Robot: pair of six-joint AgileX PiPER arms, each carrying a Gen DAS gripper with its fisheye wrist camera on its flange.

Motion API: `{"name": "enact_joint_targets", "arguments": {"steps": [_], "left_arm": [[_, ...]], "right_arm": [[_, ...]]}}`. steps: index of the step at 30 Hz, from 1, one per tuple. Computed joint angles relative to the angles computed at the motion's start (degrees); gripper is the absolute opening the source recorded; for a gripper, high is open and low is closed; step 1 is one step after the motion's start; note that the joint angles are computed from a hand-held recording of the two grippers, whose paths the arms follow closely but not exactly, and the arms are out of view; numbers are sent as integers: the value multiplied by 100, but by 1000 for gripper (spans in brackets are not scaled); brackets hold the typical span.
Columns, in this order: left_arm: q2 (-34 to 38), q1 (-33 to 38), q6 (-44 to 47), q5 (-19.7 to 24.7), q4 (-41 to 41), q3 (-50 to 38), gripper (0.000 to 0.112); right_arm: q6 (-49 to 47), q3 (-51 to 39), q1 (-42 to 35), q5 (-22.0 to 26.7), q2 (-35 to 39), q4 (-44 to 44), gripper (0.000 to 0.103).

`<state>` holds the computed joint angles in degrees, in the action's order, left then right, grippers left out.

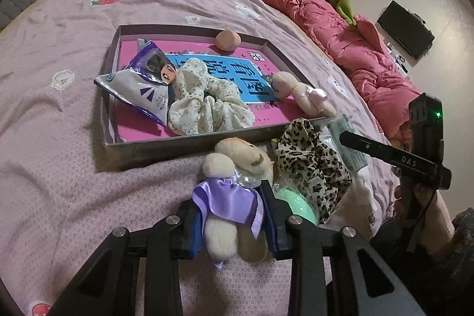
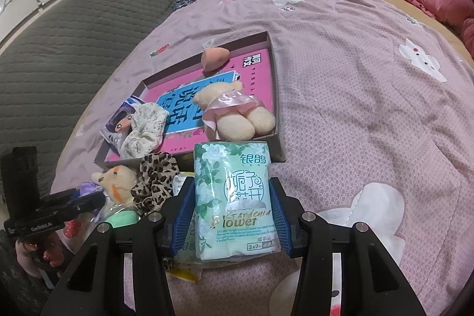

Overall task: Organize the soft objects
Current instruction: 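Lift the teddy with the left gripper while the right carries the tissue pack over the tray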

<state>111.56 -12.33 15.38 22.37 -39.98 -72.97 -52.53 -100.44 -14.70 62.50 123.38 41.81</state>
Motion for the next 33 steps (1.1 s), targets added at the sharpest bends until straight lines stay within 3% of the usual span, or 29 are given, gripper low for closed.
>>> {"name": "enact_joint_targets", "arguments": {"steps": [11, 22, 33], "left_arm": [[244, 427, 970, 495, -1398, -19, 37], [590, 714, 1610, 1005, -2597, -219, 53], [1052, 673, 838, 1154, -1944, -824, 53]], "right_arm": [[57, -54, 35, -5, 51, -18, 50], [219, -261, 2, 145, 207, 18, 50], [308, -376, -24, 235, 298, 51, 50]]}}
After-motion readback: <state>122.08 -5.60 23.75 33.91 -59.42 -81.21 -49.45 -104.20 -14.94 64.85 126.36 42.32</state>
